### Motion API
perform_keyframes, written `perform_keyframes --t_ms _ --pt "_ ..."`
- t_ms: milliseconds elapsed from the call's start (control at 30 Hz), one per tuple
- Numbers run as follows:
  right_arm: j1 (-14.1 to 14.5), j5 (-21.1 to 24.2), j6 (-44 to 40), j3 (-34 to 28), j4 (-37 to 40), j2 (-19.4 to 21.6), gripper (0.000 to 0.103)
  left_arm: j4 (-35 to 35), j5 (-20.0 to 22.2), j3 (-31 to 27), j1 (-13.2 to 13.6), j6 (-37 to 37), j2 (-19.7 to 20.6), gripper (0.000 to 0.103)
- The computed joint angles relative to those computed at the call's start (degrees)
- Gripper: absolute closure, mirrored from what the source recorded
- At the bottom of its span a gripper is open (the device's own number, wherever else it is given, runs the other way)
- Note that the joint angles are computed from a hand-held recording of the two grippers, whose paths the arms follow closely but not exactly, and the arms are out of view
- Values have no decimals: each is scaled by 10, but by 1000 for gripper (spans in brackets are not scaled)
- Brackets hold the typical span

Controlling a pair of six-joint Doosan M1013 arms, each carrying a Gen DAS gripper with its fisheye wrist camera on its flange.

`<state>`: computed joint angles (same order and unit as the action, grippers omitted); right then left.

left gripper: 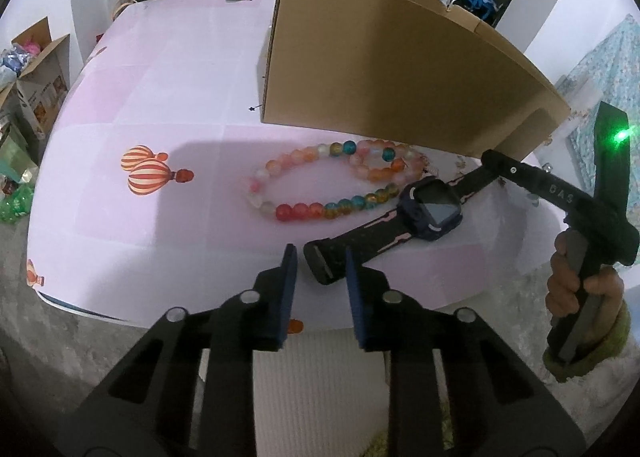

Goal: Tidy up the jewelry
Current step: 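Reach the right tool to the black smartwatch and close on its strap, then lift the smartwatch with the right tool into the box and open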

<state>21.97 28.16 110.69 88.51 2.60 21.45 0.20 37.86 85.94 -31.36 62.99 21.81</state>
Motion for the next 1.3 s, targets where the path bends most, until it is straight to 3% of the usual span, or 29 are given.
perform_keyframes --t_ms 100,400,567,700,800,1167,1300 --pt "-2 12 -34 -9 40 4 49 1 -6 1 0 -2 0 83" --pt "-27 58 -222 -24 283 10 48 -11 -24 8 4 -3 -2 84" --pt "-18 56 -206 -24 262 6 56 -10 -34 12 3 -8 -4 84" --pt "-19 55 -218 -17 277 -2 73 -8 -39 14 4 -19 -4 90" --pt "-19 57 -235 -12 284 -10 80 7 -50 17 1 -38 -8 97" --pt "-21 76 -316 -16 335 -55 82 -15 -94 17 -1 8 -48 101" --pt "-32 70 -371 -61 365 -55 82 12 -112 -27 3 40 -52 102"
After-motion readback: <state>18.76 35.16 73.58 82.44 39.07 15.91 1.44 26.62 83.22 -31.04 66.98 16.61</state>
